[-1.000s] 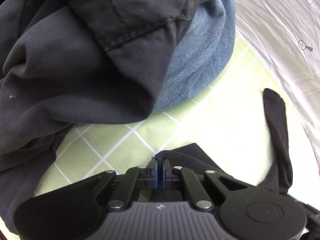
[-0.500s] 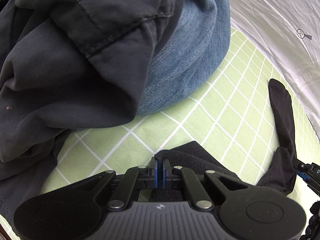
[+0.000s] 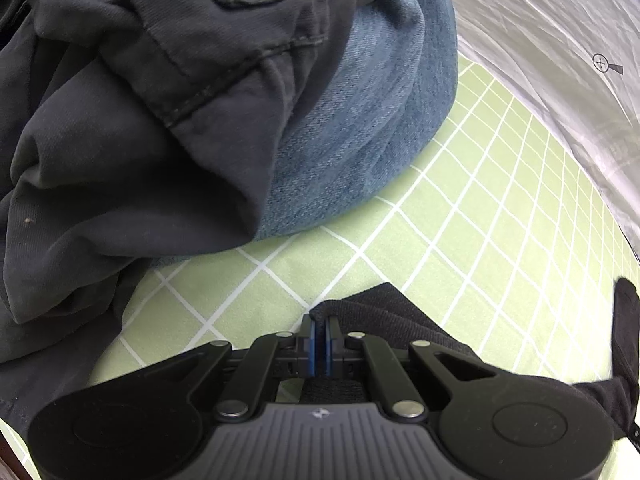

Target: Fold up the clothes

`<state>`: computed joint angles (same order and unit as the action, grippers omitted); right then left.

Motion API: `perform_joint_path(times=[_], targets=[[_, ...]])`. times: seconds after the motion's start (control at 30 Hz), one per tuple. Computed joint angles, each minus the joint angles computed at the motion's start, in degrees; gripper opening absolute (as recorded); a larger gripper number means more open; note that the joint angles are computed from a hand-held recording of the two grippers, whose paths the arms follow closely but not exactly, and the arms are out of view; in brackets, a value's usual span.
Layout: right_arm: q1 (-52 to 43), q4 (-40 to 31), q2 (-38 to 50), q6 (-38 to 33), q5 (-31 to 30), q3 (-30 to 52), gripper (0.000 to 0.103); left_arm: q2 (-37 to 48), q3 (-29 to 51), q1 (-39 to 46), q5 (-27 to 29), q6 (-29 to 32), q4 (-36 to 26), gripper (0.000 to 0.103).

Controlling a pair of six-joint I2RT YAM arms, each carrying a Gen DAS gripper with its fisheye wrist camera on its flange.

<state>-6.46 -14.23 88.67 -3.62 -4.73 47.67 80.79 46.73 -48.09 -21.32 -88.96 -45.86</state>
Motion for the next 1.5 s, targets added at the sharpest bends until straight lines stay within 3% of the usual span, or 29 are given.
perform_joint_path(times=[0.23, 0.37, 0.43, 0.53, 0.63, 0.67, 0.73, 0.83, 0.93, 1.07, 1.23, 1.37, 1.5], targets=[[-19.47, -0.68, -7.11, -6.04, 1.05, -3.29, 0.007, 3.22, 4.49, -3.06, -3.76, -1.61, -3.22, 0.006], [-29.67, -1.28, -11.29, -11.00, -3.49, -3.27, 0.006, 5.91, 9.50, -5.44, -7.22, -2.11, -5.97, 0.006], [-33.25, -1.38, -12.28, -13.71, -5.06, -3.11, 0.000, 8.56, 13.01, -6.39, -8.66, -1.80, -8.55, 0.006], [-38.99, -5.24, -9.02, -15.88, -10.30, -0.06, 0.001, 13.92, 18.40, -6.98, -8.39, -2.49, -12.80, 0.014], [-44.95, -11.18, -4.44, -15.70, -17.28, 3.88, 0.009, 13.64, 20.12, -8.85, -8.99, -7.43, -16.54, 0.037], [-46.66, -12.36, -3.57, -15.38, -19.56, 4.55, 0.020, 13.41, 20.67, -10.25, -9.98, -9.92, -17.87, 0.044], [-50.00, -14.98, -0.97, -15.95, -24.74, 6.76, 0.039, 14.30, 23.20, -13.44, -11.61, -14.49, -21.18, 0.049], [-52.50, -17.31, 2.91, -15.40, -29.95, 10.34, 0.046, 17.64, 28.81, -18.93, -11.36, -19.98, -26.58, 0.052], [-52.99, -21.37, 9.29, -11.03, -34.41, 16.18, 0.049, 21.52, 32.43, -21.87, -9.27, -21.51, -25.54, 0.065], [-50.35, -21.08, 13.78, -8.99, -35.16, 18.56, 0.048, 27.31, 35.73, -21.76, -6.17, -17.00, -21.91, 0.066], [-47.62, -20.13, 19.33, 0.24, -33.56, 21.78, 0.047, 32.04, 39.03, -20.23, -3.60, -10.60, -20.37, 0.072], [-47.00, -19.55, 19.95, -0.45, -32.89, 21.59, 0.028, 34.14, 40.22, -19.27, -2.38, -7.37, -19.41, 0.073], [-47.50, -19.98, 21.41, -0.33, -34.74, 22.22, 0.016, 35.97, 41.16, -18.50, -1.14, -4.69, -18.71, 0.074]])
